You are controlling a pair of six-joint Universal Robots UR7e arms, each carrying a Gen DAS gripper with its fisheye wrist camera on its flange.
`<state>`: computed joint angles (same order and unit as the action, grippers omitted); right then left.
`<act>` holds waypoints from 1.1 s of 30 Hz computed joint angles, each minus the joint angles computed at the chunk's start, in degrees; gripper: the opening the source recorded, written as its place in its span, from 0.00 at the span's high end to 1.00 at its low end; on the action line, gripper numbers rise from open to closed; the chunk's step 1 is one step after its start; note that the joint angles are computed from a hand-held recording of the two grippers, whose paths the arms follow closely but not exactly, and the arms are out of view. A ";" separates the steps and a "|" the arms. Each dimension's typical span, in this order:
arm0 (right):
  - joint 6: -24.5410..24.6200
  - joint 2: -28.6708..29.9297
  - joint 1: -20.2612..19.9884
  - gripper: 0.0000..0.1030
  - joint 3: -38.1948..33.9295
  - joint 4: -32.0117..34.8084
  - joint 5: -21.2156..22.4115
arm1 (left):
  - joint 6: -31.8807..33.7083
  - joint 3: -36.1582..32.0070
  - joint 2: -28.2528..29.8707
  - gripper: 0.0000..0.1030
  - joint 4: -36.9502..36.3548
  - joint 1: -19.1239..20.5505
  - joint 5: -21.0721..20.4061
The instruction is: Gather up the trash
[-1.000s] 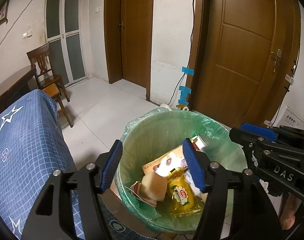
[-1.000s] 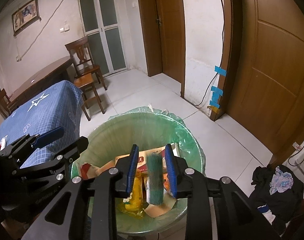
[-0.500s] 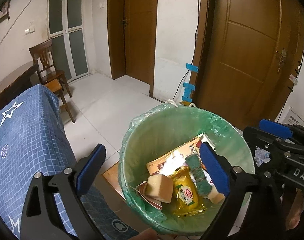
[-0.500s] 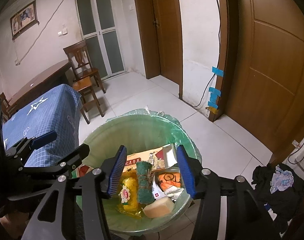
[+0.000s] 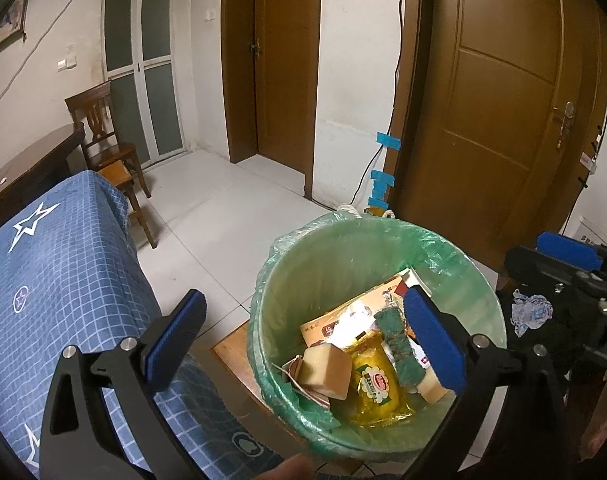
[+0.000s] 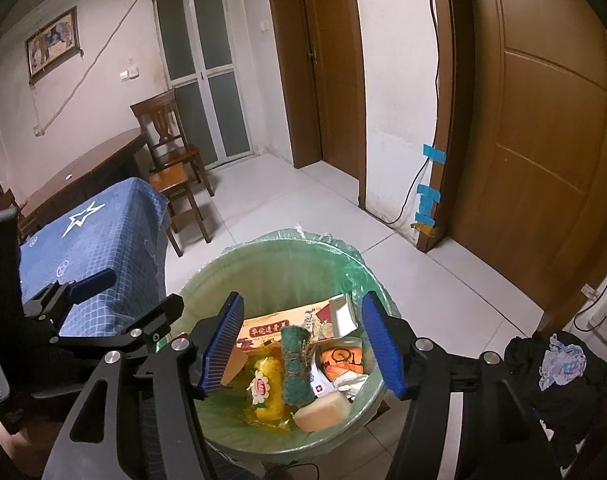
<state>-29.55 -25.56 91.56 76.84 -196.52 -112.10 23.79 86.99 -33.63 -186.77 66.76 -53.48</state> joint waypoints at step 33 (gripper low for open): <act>-8.45 -1.80 3.27 0.05 46.68 -69.50 9.48 | 5.88 38.17 -19.92 0.05 -36.43 -9.28 1.43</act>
<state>-38.00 -27.36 94.83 123.51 -266.02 -102.62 29.67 125.17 -53.55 -223.20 57.48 -52.06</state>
